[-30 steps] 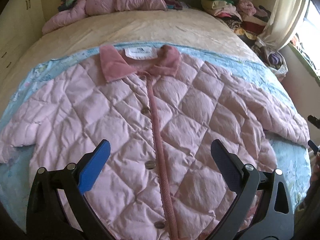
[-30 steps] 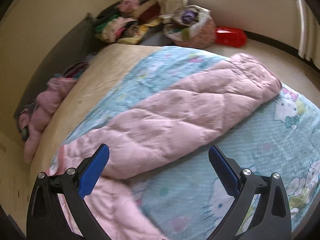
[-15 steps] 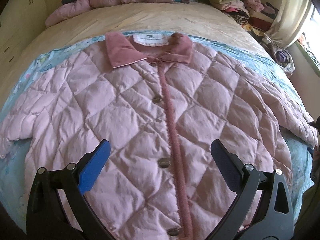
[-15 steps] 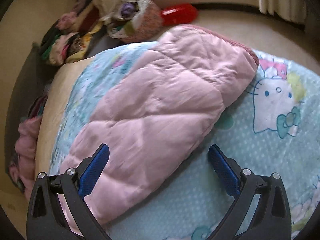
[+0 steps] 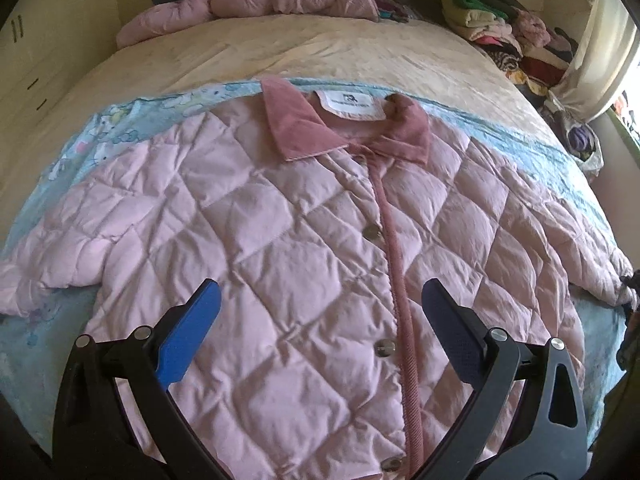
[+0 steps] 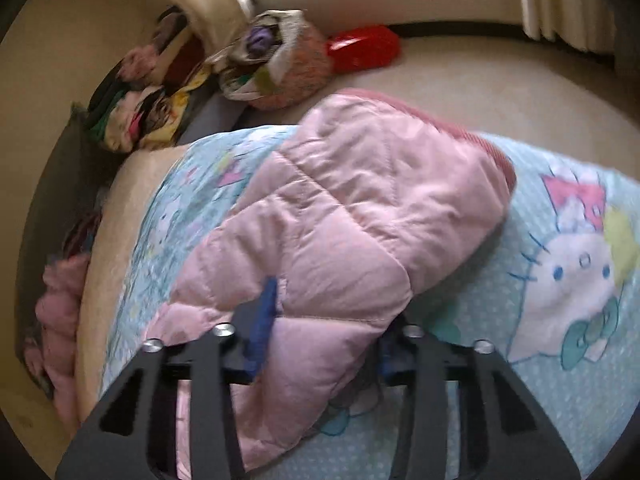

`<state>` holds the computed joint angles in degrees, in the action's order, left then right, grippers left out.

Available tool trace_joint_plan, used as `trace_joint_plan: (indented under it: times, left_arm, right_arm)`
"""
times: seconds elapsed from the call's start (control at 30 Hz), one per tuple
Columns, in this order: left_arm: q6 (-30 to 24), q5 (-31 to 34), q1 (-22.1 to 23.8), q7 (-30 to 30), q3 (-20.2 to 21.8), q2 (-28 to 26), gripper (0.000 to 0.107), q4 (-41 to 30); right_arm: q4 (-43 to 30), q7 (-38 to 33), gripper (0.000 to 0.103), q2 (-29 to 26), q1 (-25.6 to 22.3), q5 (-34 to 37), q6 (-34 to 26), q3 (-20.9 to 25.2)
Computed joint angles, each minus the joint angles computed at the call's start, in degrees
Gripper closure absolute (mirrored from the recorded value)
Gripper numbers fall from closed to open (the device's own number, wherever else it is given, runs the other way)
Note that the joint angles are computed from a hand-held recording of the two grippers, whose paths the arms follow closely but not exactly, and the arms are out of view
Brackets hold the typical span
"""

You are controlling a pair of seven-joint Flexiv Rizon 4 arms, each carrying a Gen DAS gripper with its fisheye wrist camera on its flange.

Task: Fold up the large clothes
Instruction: 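Close the right tool on the corduroy sleeve cuff, then lift the sleeve with the right tool and carry it across the jacket body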

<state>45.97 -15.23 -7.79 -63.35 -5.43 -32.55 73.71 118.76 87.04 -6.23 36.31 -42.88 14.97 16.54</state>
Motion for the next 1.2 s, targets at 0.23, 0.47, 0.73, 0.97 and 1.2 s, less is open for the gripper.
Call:
trace_joint_plan:
  times: [0.23,0.47,0.73,0.97,1.2]
  left_arm:
    - [-1.7,-0.7,1.4,-0.9,0.4,-0.3,0.013,-2.0]
    - [-2.4,-1.9,3.0,-0.5,0.2,-0.2,0.013,-3.7]
    - [-5.2,-5.5,5.3,0.4,-0.9,-0.3,0.013,-5.9]
    - [-7.1,-8.1,6.7,-0.1,-1.1,-0.9,0.013,-7.9]
    - [-7.5,-10.9,8.5,0.2,-1.8,-1.5,0.013,-9.7]
  right_arm:
    - [-4.0,-3.6,0.086,0.0,1.3,-9.5,-4.2,-0.4]
    - [-11.7,-17.4,0.087,-1.8,1.9,-22.0,-5.7,-2.1]
    - [-22.8,-32.2,0.087,-6.7,3.0,-31.4,-1.1,-5.8]
    - [-31.8,-41.1,0.087,-12.2,4.4,-32.7,4.4,-9.7]
    - [-42.2,-49.1,0.087,-19.5,7.3,-32.0,9.6,-14.4]
